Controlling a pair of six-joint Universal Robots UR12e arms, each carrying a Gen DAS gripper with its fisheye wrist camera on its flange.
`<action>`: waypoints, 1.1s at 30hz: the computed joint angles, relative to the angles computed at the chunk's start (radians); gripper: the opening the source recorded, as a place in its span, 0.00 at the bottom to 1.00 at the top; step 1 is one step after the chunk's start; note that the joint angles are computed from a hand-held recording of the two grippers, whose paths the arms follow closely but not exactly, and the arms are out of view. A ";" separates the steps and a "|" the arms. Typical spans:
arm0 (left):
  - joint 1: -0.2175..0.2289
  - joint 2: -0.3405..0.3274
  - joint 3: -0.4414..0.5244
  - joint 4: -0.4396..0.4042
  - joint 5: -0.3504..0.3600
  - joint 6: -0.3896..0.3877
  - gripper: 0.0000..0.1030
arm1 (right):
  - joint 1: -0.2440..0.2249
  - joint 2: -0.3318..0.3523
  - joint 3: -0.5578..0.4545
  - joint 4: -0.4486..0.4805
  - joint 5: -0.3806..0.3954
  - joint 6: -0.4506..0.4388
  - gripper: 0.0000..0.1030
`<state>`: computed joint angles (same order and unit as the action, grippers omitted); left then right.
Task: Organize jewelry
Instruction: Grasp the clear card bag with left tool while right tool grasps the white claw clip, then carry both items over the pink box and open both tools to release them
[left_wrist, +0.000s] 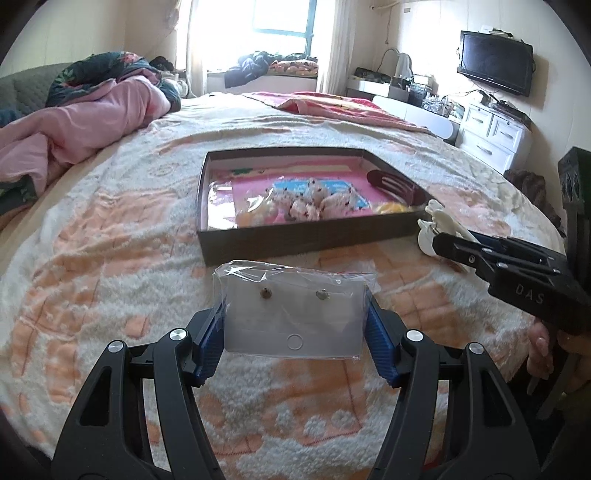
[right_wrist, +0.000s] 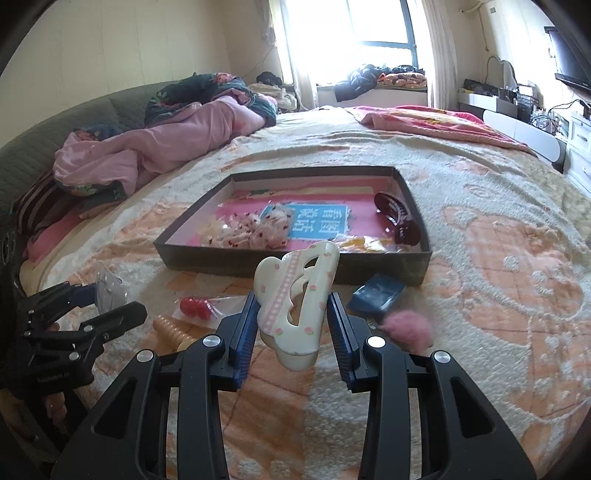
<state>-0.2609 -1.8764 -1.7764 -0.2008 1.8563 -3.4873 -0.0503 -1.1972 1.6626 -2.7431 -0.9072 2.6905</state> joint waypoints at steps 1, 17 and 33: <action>-0.001 -0.003 0.006 0.001 0.003 0.005 0.55 | -0.002 0.001 -0.004 0.001 0.001 0.002 0.35; 0.011 -0.051 0.094 0.012 -0.011 0.038 0.55 | -0.017 0.027 -0.045 -0.044 -0.012 0.057 0.35; 0.032 -0.096 0.165 -0.004 -0.024 0.060 0.55 | -0.015 0.060 -0.099 -0.074 -0.021 0.079 0.35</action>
<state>-0.2293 -1.9723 -1.6111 -0.2051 1.8324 -3.4275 -0.0652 -1.1369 1.5637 -2.8174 -0.9278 2.7696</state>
